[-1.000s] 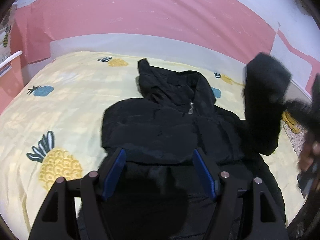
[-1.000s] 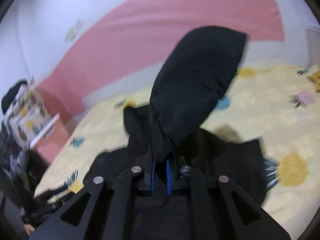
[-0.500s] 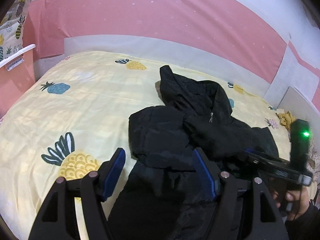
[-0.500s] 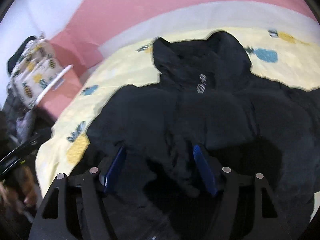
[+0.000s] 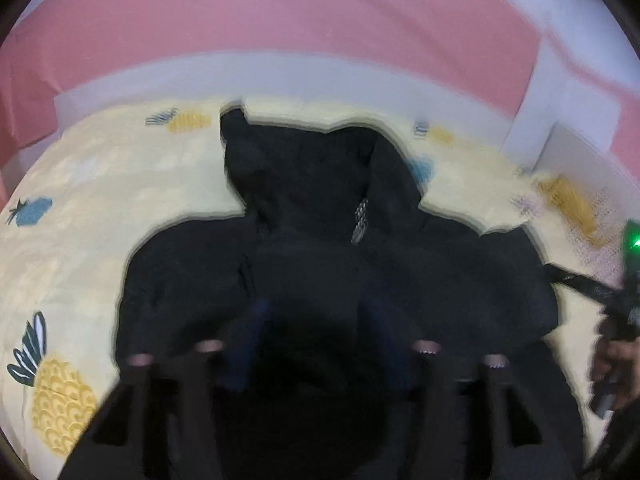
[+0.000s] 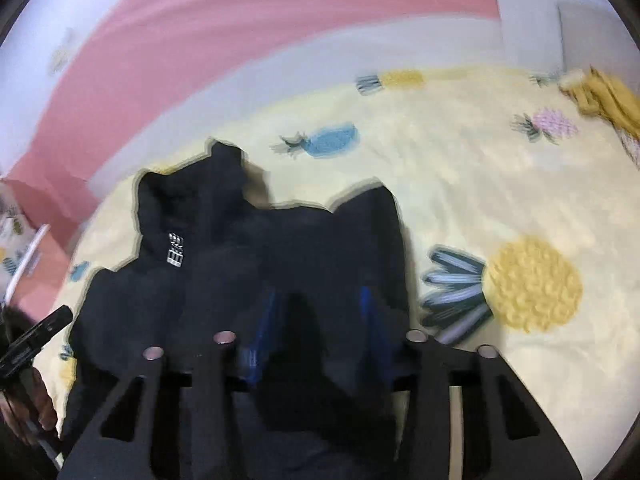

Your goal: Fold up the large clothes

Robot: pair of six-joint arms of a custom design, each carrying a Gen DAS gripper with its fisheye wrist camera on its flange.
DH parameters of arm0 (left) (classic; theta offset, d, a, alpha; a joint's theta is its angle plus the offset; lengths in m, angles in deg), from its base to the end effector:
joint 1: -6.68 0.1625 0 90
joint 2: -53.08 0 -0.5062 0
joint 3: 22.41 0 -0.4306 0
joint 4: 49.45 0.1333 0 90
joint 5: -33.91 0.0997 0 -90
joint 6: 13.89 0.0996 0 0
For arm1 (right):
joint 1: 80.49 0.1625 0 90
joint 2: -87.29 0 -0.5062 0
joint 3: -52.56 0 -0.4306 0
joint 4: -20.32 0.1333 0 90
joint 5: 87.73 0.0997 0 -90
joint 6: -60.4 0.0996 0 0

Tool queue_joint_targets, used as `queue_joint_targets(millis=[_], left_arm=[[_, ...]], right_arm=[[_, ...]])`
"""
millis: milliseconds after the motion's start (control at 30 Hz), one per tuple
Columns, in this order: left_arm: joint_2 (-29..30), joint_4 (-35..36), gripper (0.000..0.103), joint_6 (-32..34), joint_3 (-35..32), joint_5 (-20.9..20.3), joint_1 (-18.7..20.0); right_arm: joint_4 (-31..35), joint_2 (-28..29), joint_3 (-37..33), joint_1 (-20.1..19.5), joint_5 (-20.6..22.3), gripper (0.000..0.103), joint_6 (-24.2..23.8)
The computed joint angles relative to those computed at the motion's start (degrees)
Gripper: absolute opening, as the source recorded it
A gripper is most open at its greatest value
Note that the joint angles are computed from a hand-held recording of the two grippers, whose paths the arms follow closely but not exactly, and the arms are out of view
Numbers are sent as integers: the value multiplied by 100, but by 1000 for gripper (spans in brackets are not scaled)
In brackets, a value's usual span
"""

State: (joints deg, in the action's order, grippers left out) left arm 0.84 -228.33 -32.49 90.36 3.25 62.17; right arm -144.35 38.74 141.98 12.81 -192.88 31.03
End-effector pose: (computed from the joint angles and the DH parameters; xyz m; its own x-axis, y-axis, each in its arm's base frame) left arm -0.1786 -0.6462 0.1905 -0.7766 -0.2765 -0.5660 0.2647 0.6721 -0.6915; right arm 0.1530 -0.7895 0.2357 -0.8236 -0.3288 0.4621 -0.5184 0.7669 -0.3783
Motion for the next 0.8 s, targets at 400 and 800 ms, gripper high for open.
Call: queue_joint_targets(millis=[400, 800], left_arm=[[247, 272, 42, -194, -176, 22, 286], [140, 373, 43, 75, -467, 119, 461]], right_arm=[[295, 280, -122, -62, -521, 41, -429], [584, 735, -1144, 150, -946, 41, -362]])
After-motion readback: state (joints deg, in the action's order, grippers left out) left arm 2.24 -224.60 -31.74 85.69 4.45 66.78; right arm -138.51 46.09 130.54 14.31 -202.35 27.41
